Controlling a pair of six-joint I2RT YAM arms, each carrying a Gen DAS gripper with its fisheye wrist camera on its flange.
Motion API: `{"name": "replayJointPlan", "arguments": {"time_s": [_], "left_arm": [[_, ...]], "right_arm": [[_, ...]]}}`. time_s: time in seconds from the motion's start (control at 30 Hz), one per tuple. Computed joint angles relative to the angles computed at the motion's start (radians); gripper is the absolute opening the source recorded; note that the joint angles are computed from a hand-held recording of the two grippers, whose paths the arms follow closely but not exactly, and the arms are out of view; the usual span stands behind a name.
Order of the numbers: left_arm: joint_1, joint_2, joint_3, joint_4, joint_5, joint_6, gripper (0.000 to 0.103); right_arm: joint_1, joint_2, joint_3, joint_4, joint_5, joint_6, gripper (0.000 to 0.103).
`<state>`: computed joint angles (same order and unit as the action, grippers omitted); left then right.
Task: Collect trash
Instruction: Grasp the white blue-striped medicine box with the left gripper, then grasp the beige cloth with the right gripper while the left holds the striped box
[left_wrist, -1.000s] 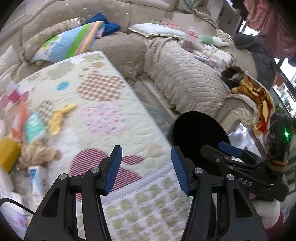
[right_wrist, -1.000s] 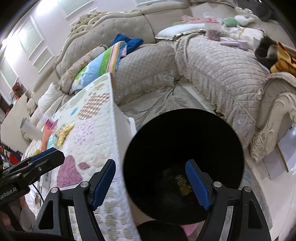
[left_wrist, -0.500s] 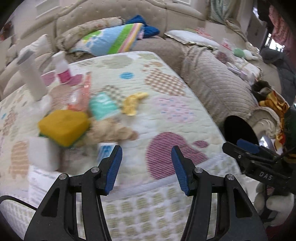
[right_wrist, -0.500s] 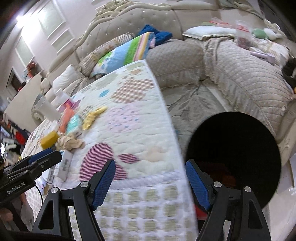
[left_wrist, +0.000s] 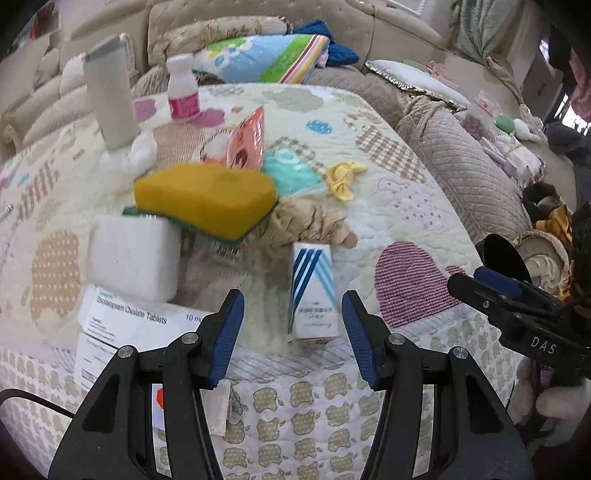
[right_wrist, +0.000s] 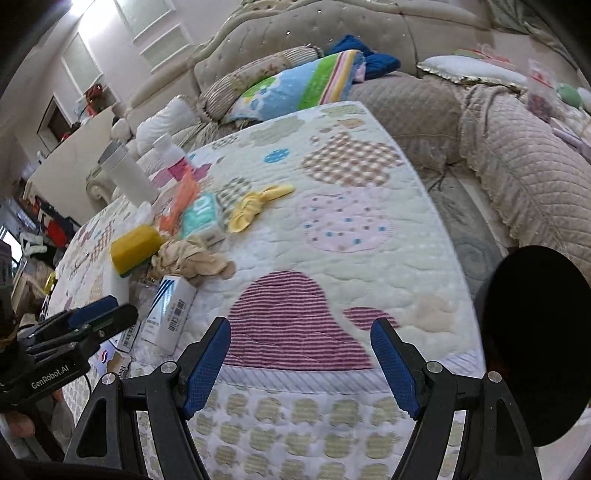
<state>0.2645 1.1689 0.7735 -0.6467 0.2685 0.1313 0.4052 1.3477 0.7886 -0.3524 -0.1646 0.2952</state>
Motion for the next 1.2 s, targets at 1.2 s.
{"name": "replayJointPlan", "arguments": {"time_s": [1.2], "left_arm": [[0.309, 0.067, 0.111, -0.114, 0.155, 0.168, 0.027]], "right_arm": [[0.225, 0.484, 0.405, 0.088, -0.017, -0.023, 0.057]]}}
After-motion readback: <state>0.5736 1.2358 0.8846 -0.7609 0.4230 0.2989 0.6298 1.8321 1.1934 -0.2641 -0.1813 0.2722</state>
